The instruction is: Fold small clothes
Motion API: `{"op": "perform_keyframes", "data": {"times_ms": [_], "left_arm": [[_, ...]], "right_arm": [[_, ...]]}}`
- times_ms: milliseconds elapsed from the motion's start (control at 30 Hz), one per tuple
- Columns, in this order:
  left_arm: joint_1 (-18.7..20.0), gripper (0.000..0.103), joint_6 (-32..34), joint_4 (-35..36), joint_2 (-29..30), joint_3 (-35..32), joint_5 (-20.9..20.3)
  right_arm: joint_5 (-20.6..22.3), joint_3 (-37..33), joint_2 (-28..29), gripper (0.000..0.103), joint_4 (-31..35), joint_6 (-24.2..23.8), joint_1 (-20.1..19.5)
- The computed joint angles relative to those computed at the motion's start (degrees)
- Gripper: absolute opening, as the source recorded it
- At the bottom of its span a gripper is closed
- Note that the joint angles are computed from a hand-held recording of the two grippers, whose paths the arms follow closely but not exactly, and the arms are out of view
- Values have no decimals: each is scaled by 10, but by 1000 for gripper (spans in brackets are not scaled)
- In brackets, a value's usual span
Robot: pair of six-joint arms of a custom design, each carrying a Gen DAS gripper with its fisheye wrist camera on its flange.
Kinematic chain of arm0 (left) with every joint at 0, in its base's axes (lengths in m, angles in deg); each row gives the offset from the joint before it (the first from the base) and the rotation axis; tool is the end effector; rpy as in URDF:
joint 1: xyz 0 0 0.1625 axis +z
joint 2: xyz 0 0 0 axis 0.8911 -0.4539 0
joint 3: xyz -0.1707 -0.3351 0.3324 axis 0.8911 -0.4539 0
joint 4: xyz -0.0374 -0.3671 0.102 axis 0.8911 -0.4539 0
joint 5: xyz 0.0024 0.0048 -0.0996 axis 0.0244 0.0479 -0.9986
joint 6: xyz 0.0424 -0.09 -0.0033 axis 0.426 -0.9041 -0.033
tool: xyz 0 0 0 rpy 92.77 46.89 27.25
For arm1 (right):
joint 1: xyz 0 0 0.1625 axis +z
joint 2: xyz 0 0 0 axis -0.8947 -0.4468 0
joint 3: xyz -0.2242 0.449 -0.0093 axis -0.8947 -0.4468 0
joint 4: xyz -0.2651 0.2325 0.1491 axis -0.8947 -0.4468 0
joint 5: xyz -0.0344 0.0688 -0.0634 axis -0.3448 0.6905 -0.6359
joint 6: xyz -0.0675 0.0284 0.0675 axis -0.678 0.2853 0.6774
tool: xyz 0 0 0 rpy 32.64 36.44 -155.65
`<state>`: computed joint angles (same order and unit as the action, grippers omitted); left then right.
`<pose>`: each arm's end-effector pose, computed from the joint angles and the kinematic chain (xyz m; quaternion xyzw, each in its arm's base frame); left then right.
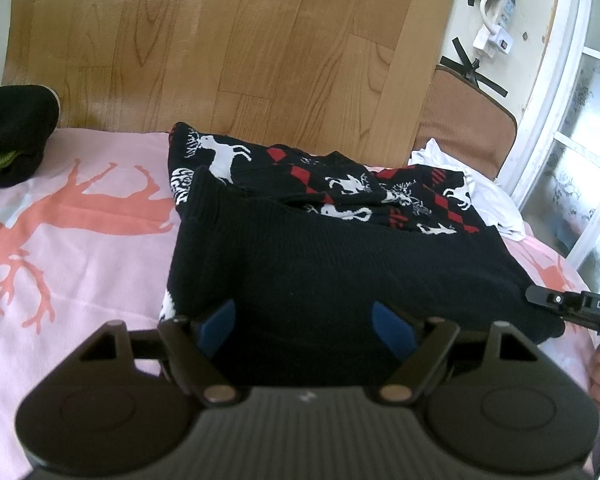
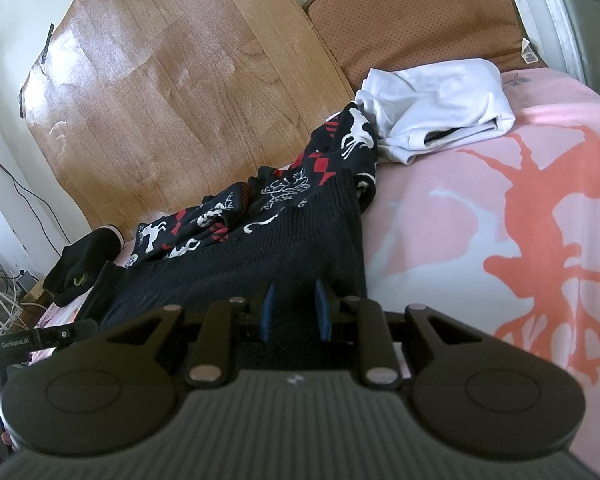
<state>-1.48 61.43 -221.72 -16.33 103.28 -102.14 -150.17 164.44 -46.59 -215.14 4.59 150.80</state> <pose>-0.0937 -0.5427 0.2484 0.2415 0.8821 -0.3730 0.1561 0.1135 -0.4741 0.1937 0.1299 -0.8657 0.4763 0.0821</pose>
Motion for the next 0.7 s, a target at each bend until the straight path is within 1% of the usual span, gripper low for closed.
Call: {"op": "perform_keyframes", "data": {"times_ms": [100,133,200,233,300,333,433,533,600,633,667,700], "left_arm": [[4,79,-7,12,-9,-2,-11],[5,79,-14,24,-16,-2,-13],[1,82,-16,47,-37,-3,-13],[-2,83,-2,43,-47,-4,-15],[-11,89,32,37,-60,-23,-2],[-13,89,43,42,-60,-38,5],[-9,89,53,106,-44,-120,27],[0,89,64,169,-2,-213,64],[5,89,66,195,30,-268,98],[8,89,60,204,40,-285,109],[12,89,48,213,46,-295,113],[18,89,39,218,46,-297,108]], "right_arm": [[4,6,-3,26,-7,1,-1],[16,12,-9,28,-10,4,-3],[47,21,-31,28,-12,-1,-7],[48,18,-43,28,-5,-11,-3],[13,-12,-69,28,38,-43,20],[-5,-33,-77,28,63,-58,30],[-36,-112,-86,28,156,-82,47],[-29,-200,-71,29,253,-102,50],[-55,-258,-52,31,313,-121,66],[-74,-281,-42,31,332,-128,73],[-90,-298,-32,31,336,-132,77],[-97,-308,-28,32,337,-135,76]]}}
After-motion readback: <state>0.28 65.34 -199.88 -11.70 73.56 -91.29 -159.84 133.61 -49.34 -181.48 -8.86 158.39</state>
